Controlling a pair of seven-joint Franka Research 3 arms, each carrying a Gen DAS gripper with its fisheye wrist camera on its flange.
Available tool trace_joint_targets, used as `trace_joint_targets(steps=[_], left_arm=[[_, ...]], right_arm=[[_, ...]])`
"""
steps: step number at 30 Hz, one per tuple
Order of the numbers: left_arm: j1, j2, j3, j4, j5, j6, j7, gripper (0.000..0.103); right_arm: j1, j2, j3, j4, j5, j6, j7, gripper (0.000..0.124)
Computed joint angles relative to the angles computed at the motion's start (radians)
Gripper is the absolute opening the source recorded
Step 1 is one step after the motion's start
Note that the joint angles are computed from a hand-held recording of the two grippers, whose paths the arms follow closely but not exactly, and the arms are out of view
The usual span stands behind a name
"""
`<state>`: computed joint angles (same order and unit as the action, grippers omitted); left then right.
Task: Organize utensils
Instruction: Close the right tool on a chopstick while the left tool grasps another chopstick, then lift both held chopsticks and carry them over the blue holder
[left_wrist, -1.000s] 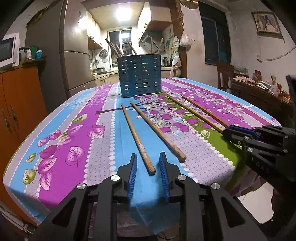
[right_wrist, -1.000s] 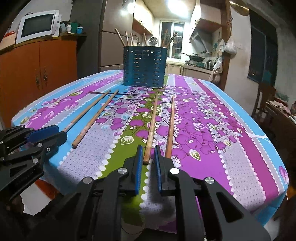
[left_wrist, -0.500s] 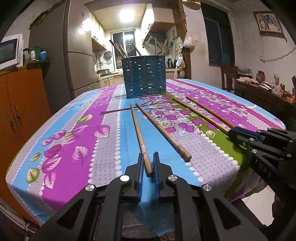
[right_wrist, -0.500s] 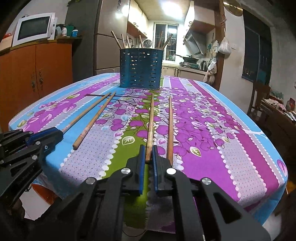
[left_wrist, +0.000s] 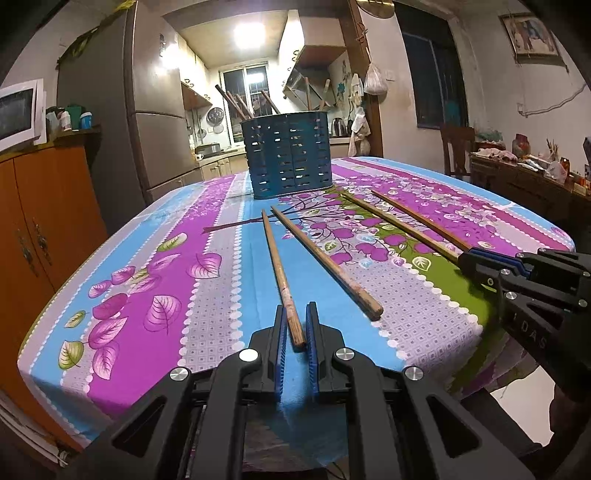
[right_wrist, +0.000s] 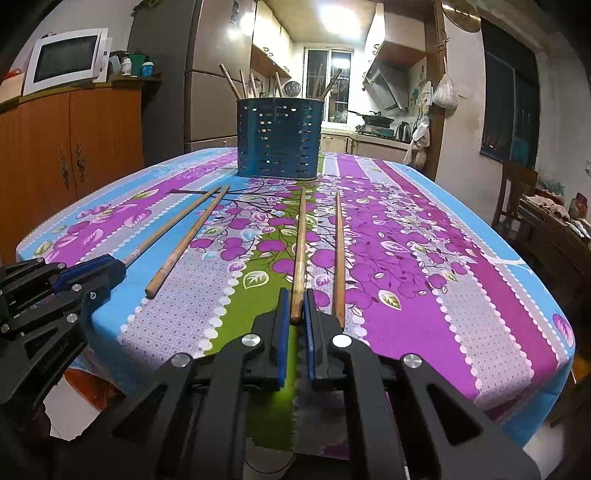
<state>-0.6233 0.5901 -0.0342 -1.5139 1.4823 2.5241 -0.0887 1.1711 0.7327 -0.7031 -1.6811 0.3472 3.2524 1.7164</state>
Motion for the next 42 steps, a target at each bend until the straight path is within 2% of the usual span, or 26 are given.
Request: trace_joint_targets(steps=[8,19,23,26,31,36,40,42], left_arm=[[0.006,-0.008,0.002,-0.017,0.042,0.021,-0.06,0.009],[0.03,-0.025,-0.006,-0.027,-0.008,0.024,-0.069,0.007],[0.038,-0.043,-0.01,-0.044,-0.021,0.025,-0.063,0.007],[0.053,-0.058,-0.022,-0.052,-0.06,0.032,-0.014,0.007],[0.071,-0.103,-0.028,-0.068,-0.103,0.04,0.032,0.007],[0.091,-0.16,-0.033,-0.08,-0.087,0.049,0.032,0.007],[0.139,-0.194,-0.056,-0.079,-0.16,0.096,0.119,0.007],[0.173,-0.199,-0.075,-0.069,-0.252,0.13,0.214,0.007]], right_arm=[[0.06,0.038,-0.074,-0.001,0.023,-0.003,0.034,0.006],[-0.004,0.005,-0.004,0.017,-0.001,-0.018,0.029,0.005],[-0.006,-0.007,-0.003,0.012,-0.027,-0.017,0.034,0.005],[-0.02,-0.027,0.015,0.011,-0.042,-0.017,0.026,0.005],[-0.025,-0.07,0.009,0.004,-0.06,-0.013,0.018,0.005],[-0.05,-0.112,0.025,0.019,-0.069,0.007,-0.026,0.005],[-0.083,-0.146,0.056,0.041,-0.075,0.027,-0.091,0.005],[-0.103,-0.154,0.075,0.057,-0.065,0.039,-0.124,0.005]])
